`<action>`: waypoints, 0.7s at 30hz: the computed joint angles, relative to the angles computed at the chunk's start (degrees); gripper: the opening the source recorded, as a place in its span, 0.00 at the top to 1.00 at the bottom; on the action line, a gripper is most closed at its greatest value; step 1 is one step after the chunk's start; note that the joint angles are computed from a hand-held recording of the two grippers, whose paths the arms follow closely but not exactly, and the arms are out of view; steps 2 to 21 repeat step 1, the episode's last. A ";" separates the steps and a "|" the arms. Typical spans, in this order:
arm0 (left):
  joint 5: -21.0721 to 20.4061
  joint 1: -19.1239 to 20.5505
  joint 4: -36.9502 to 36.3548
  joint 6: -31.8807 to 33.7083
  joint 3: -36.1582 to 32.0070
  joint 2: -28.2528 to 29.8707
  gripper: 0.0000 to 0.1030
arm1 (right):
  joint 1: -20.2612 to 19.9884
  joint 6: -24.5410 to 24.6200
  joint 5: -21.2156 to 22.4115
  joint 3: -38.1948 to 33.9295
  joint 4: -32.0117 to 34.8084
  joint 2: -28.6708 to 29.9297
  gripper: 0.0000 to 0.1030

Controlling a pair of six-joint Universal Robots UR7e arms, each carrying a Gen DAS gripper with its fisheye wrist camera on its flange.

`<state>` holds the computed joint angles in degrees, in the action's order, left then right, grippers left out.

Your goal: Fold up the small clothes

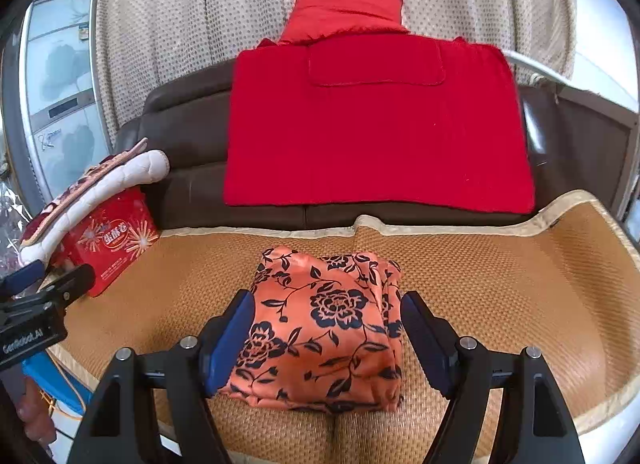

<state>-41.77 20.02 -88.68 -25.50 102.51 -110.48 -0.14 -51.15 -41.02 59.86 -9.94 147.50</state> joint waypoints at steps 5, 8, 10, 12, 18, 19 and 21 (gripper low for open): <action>-0.63 2.29 -5.13 2.75 0.90 1.00 0.00 | -0.40 -0.07 0.50 2.39 -1.24 -0.57 0.24; -0.63 2.29 -5.13 2.75 0.90 1.00 0.00 | -0.40 -0.07 0.50 2.39 -1.24 -0.57 0.24; -0.63 2.29 -5.13 2.75 0.90 1.00 0.00 | -0.40 -0.07 0.50 2.39 -1.24 -0.57 0.24; -0.63 2.29 -5.13 2.75 0.90 1.00 0.00 | -0.40 -0.07 0.50 2.39 -1.24 -0.57 0.24; -0.63 2.29 -5.13 2.75 0.90 1.00 0.00 | -0.40 -0.07 0.50 2.39 -1.24 -0.57 0.24; -0.63 2.29 -5.13 2.75 0.90 1.00 0.00 | -0.40 -0.07 0.50 2.39 -1.24 -0.57 0.24; -0.63 2.29 -5.13 2.75 0.90 1.00 0.00 | -0.40 -0.07 0.50 2.39 -1.24 -0.57 0.24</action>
